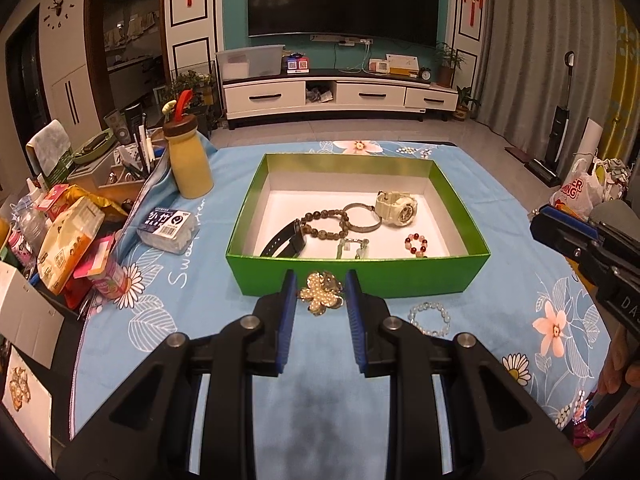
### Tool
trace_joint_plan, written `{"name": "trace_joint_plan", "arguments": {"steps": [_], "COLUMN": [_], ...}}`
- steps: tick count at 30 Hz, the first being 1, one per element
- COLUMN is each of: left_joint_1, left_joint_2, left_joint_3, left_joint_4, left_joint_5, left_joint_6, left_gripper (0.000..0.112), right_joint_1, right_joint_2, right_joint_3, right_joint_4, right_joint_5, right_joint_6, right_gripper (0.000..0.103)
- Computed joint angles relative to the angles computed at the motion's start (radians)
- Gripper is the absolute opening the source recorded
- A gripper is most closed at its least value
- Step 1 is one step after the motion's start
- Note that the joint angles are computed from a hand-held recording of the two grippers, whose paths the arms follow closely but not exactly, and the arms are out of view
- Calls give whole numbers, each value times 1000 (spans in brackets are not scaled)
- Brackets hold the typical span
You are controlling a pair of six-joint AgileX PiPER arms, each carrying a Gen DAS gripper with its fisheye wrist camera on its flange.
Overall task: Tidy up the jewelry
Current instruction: 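Carry the brooch and ring with both tools over the green box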
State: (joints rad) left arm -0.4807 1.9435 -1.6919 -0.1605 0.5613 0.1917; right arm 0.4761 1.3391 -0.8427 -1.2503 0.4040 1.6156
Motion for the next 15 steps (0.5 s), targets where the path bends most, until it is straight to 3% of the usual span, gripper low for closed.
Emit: {"name": "trace_joint_plan", "arguments": {"steps": [15], "left_joint_1": [3], "left_joint_2": [133], "left_joint_3": [-199], "left_joint_4": [-12], "left_joint_5": [79], "left_joint_6": [4], "left_gripper": [24], "right_joint_1": [-85], "right_joint_2": [80], "right_joint_3": [-44], "right_joint_4": [-10], "right_joint_5": [-95], "right_joint_6": [-13], "right_gripper": [21]}}
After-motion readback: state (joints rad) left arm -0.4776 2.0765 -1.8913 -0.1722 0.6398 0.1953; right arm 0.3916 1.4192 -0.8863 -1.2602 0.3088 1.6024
